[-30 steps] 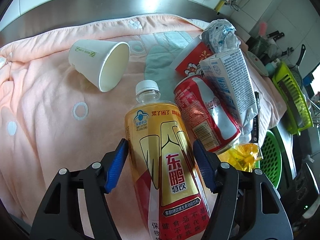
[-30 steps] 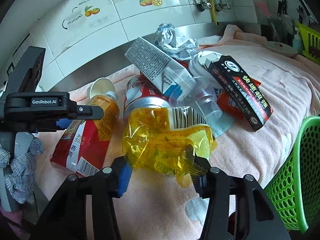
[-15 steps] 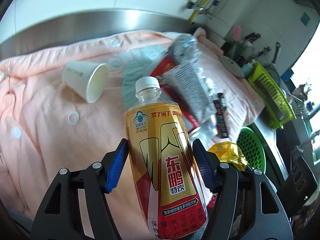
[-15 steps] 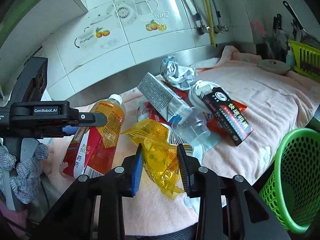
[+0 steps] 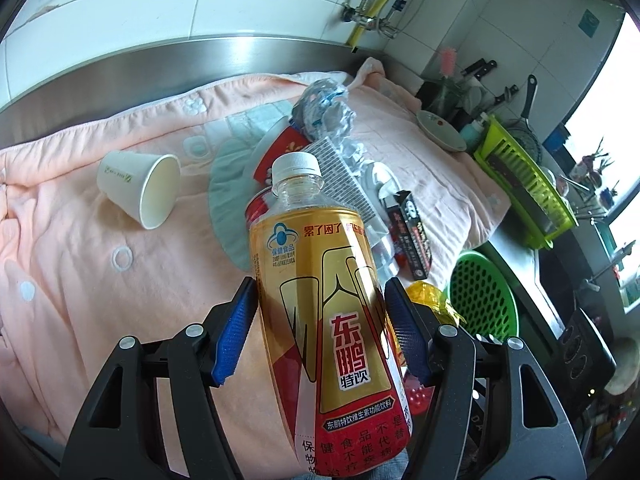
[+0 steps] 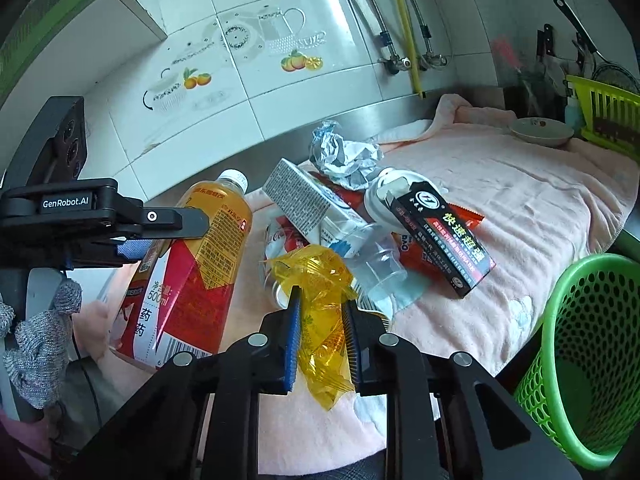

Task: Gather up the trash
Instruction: 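Carry both items over the green basket and open both tools to drop them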

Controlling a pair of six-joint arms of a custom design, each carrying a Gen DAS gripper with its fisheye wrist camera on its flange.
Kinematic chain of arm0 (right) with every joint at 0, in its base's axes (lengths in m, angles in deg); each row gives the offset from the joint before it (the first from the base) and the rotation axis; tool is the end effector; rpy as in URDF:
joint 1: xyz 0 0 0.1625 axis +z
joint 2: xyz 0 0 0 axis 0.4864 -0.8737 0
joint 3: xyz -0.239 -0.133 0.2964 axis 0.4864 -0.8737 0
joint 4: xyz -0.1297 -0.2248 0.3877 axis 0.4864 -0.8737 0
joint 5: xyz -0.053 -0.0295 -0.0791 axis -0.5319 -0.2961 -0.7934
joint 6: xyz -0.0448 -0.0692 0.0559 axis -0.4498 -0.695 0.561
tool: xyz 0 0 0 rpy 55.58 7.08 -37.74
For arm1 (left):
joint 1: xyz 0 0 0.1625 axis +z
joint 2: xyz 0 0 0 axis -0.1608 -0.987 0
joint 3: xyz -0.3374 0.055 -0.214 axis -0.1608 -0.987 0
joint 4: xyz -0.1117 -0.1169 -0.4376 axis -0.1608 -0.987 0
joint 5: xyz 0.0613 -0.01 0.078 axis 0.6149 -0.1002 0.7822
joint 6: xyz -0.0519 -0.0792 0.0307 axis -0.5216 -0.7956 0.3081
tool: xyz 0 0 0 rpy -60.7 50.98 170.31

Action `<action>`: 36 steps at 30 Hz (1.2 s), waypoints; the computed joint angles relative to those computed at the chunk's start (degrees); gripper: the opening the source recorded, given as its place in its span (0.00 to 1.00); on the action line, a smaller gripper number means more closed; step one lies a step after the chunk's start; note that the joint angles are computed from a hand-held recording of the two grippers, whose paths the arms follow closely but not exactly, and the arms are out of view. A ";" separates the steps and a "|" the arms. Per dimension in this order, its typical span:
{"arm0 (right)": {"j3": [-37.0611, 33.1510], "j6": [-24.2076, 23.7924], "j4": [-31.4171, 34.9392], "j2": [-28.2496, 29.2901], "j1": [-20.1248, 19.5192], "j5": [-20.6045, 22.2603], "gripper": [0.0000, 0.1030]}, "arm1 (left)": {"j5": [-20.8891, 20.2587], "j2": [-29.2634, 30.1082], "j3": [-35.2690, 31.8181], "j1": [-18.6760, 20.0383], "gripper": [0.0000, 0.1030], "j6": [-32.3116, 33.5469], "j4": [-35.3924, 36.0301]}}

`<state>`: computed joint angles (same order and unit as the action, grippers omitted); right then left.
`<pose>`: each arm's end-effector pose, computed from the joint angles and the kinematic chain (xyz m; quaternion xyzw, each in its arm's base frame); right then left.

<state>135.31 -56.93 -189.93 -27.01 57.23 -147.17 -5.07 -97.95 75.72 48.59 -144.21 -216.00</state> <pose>0.1156 -0.5506 0.1804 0.3910 -0.8817 0.2619 0.0355 -0.2663 -0.4964 0.1156 -0.0590 0.8828 -0.4002 0.2390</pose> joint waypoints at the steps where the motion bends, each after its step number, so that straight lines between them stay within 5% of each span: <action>1: -0.17 0.13 0.22 -0.07 -0.01 0.16 0.19 | 0.11 0.31 -0.40 -0.09 0.62 0.62 -0.03; 15: -2.49 3.11 -4.30 -3.82 -2.69 0.34 0.18 | -4.69 8.90 -9.58 0.32 0.58 12.30 -6.68; 25: -6.79 3.34 -10.45 -3.90 -8.88 -7.55 0.18 | -16.18 24.38 -26.73 3.14 0.57 25.36 -9.42; 36: -10.24 6.16 -9.75 -1.88 -14.57 -11.50 0.24 | -23.94 39.73 -45.23 6.44 0.57 29.96 -3.23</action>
<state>125.08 -50.78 -199.69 -28.88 42.66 -158.67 -29.00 -58.22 30.49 55.03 -114.25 -219.24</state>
